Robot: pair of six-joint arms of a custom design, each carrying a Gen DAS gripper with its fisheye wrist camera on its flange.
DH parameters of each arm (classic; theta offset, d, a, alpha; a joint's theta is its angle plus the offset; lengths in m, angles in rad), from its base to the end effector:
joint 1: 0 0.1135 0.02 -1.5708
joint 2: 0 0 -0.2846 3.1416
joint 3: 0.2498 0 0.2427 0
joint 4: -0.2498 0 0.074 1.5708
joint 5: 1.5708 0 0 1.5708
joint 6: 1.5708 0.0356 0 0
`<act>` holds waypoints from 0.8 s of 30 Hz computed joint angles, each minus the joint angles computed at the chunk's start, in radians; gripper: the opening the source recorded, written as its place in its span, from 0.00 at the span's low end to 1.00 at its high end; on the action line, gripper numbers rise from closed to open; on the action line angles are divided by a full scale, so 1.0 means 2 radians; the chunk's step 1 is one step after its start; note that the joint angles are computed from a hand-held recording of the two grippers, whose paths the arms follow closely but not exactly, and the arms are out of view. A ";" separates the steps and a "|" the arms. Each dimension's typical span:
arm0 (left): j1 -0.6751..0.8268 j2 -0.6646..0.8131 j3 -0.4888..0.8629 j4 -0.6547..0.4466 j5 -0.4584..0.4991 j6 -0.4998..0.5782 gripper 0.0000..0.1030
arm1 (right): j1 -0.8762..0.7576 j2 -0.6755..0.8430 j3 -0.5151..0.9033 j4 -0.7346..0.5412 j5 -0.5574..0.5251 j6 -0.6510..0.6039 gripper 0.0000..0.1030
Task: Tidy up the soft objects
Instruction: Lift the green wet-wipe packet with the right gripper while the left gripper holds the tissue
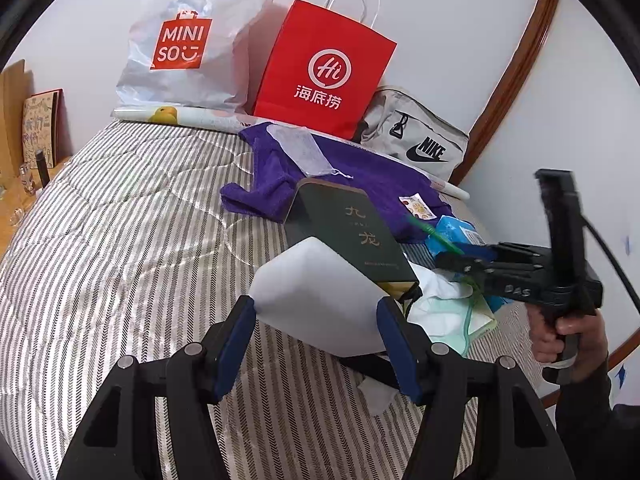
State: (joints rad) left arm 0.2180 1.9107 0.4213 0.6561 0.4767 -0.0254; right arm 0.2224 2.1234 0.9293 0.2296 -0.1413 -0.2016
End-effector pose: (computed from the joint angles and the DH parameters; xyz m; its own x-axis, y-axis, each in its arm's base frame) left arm 0.2621 0.0413 0.0741 -0.7252 -0.1837 -0.6636 0.0907 0.9298 -0.3566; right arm 0.3636 0.0874 0.0694 -0.7259 -0.3674 -0.5815 -0.4511 0.8925 -0.0007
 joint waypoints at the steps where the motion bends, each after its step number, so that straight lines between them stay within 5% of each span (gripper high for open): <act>1: -0.001 -0.002 -0.002 -0.001 0.000 -0.001 0.59 | 0.000 -0.007 -0.008 0.006 0.000 0.001 0.37; 15: -0.056 -0.056 -0.071 0.034 -0.066 -0.055 0.59 | -0.057 -0.147 -0.238 0.133 -0.080 -0.017 0.37; 24: -0.106 -0.097 -0.101 0.039 -0.126 -0.110 0.59 | -0.175 -0.092 -0.337 0.247 -0.135 -0.081 0.37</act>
State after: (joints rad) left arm 0.0054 1.7161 0.2193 0.7333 0.2251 -0.2444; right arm -0.1284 1.9400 0.2543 0.7240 -0.4116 -0.3628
